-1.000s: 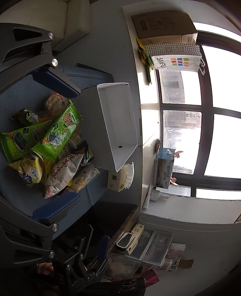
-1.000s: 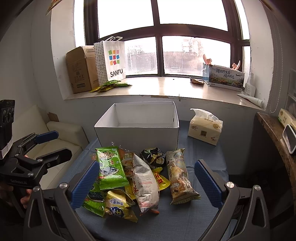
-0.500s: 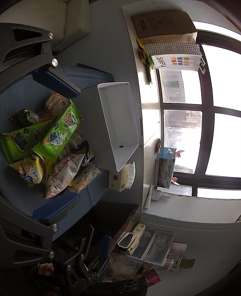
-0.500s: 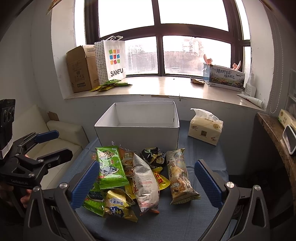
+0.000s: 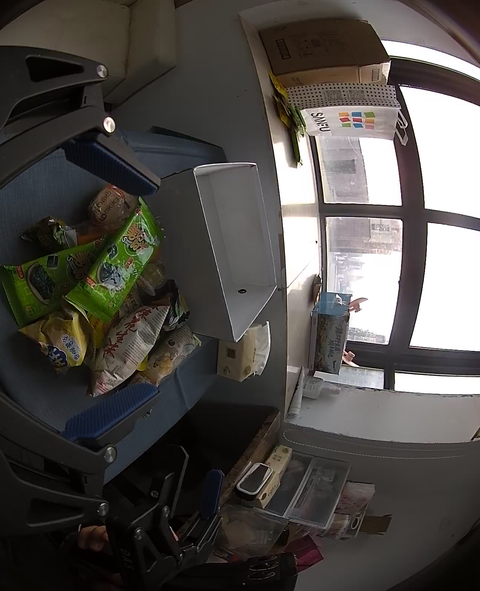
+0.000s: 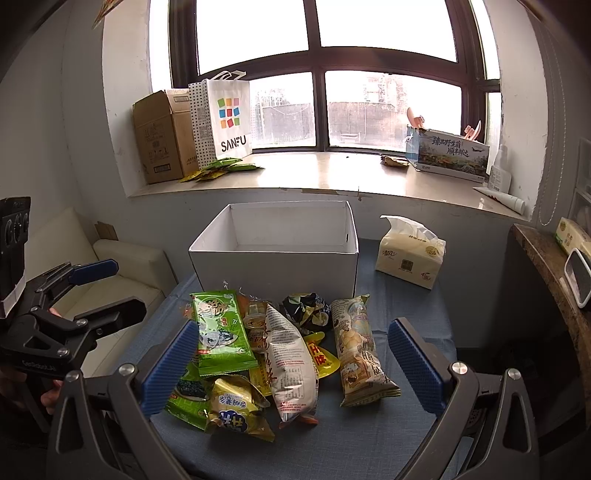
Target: Organize snacks
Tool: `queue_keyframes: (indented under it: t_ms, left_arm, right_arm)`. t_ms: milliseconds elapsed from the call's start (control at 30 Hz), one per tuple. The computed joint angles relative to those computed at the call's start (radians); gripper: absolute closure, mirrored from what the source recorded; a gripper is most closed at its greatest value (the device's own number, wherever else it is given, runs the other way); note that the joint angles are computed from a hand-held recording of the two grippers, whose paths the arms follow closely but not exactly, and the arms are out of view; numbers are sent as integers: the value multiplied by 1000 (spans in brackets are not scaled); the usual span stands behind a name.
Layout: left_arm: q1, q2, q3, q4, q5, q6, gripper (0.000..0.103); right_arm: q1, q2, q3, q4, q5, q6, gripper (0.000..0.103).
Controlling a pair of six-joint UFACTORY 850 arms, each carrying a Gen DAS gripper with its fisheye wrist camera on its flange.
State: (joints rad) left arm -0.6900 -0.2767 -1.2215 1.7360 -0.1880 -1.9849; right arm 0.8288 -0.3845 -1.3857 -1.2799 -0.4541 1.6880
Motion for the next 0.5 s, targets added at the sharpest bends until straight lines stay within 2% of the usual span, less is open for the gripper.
queue_keyframes:
  t_ms: [500]
  left_arm:
    - [-1, 1, 4, 33, 3, -29, 0]
  right_arm:
    - [0, 0, 0, -1, -1, 1, 0]
